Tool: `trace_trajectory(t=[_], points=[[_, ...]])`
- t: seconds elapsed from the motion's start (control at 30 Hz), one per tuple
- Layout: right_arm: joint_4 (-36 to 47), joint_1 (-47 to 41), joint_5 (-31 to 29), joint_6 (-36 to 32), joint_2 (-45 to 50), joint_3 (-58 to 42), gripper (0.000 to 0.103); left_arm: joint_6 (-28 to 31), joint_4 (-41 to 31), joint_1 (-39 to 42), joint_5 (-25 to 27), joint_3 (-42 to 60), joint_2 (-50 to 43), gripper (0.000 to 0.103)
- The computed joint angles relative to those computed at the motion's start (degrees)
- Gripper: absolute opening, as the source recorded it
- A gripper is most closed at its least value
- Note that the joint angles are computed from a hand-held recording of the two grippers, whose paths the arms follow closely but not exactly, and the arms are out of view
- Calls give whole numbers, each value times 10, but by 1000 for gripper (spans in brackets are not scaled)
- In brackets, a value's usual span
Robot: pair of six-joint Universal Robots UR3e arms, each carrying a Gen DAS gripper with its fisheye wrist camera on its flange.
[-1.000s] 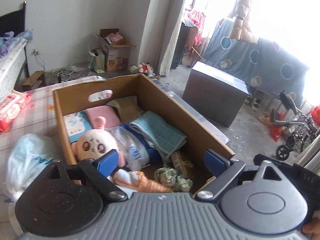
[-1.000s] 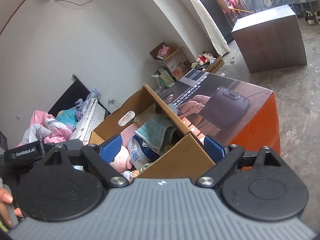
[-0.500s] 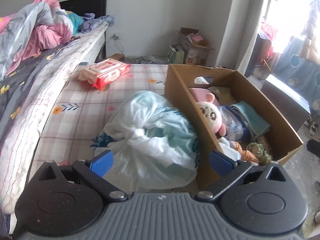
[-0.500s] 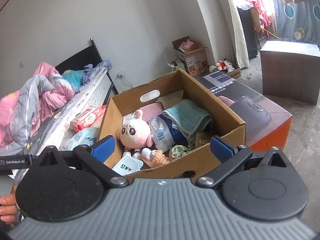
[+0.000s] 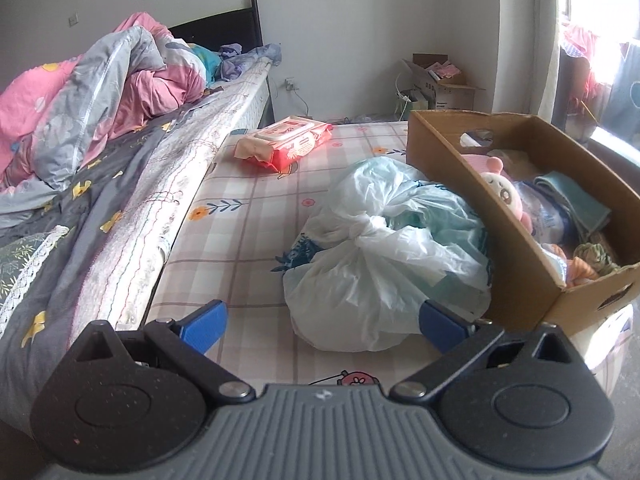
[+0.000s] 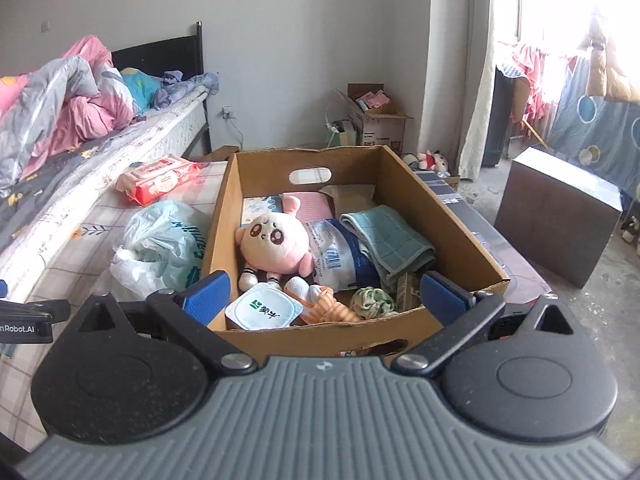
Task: Organize soft objects
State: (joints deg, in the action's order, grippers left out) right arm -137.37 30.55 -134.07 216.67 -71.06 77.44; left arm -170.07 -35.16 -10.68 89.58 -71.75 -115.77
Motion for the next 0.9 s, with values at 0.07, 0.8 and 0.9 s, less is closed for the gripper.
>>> trace_trajectory(t=[0.07,0.8,0.9], points=[[31,12,-34,14,19,-27,102,-1,-17,3,-13,8,-3,103],[28,-24,174,-5,27,-37,102,-51,-97,-2,-76,20,16,102],[34,-29,175,-5,30,-42,102,-49,-91,-3,-73,21,16,102]])
